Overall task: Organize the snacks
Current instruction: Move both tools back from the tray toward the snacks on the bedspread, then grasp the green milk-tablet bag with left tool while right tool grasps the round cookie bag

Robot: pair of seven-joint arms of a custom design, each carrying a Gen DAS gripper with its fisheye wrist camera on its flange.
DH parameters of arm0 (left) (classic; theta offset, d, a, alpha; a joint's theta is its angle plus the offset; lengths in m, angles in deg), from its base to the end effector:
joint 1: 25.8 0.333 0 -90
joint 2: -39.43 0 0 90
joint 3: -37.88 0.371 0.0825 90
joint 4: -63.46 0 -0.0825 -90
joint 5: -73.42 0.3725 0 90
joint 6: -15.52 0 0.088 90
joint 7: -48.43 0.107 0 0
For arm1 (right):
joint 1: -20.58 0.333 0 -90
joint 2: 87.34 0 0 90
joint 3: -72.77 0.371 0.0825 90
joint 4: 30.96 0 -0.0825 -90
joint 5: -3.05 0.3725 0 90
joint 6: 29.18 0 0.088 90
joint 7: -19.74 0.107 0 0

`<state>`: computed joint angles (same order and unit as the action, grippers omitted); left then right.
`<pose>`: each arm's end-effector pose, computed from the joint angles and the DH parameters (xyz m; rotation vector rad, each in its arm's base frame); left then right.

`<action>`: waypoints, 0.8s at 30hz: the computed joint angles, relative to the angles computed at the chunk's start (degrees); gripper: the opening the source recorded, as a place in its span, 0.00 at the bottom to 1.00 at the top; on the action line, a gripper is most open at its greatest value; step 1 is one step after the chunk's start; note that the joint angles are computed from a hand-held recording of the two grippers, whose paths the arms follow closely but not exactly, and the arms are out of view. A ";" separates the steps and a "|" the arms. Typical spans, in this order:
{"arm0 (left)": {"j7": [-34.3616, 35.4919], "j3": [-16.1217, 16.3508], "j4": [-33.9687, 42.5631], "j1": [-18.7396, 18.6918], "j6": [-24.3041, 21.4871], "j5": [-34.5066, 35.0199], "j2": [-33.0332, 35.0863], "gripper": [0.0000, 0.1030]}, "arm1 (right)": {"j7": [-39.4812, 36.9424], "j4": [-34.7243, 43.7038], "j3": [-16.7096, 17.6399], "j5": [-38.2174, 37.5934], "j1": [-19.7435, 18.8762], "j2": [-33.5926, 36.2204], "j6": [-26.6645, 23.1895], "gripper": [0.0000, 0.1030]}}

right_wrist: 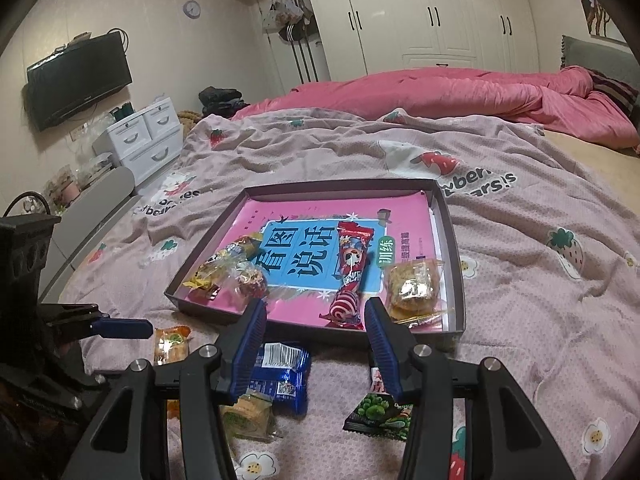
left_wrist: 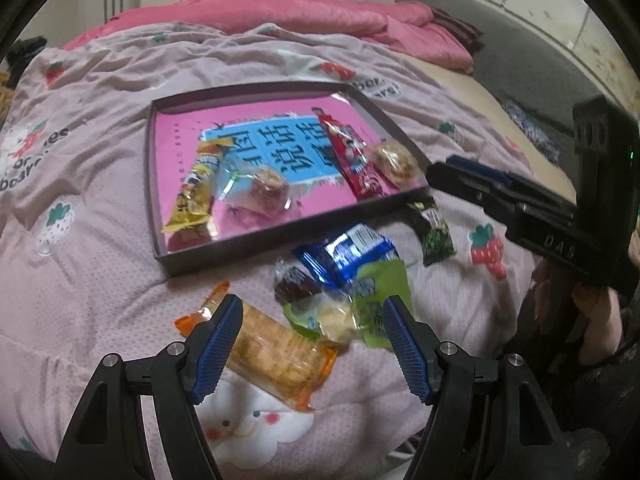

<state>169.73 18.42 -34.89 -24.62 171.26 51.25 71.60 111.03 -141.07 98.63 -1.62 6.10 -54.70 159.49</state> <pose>0.7061 -0.1725 0.3783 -1.5440 2.4737 -0.8817 0.6912 0.0919 0.3764 -1.7100 1.5615 -0.4971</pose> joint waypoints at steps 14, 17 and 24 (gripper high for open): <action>-0.59 1.88 1.71 -2.89 -2.93 5.72 2.14 0.72 | -0.96 -2.11 2.13 1.55 -1.74 -1.34 -3.42 0.49; -0.35 2.27 1.82 -3.58 -2.13 7.11 2.47 0.72 | -1.96 -2.40 0.24 3.53 0.14 -2.21 -5.23 0.49; -1.48 3.73 3.34 -5.40 -2.01 11.52 4.13 0.72 | -5.64 -1.81 -1.63 8.32 2.23 -2.50 -9.51 0.49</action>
<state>168.26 22.15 -31.55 -30.03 169.25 62.77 75.73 105.39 -142.88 97.00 6.69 8.33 -57.21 149.98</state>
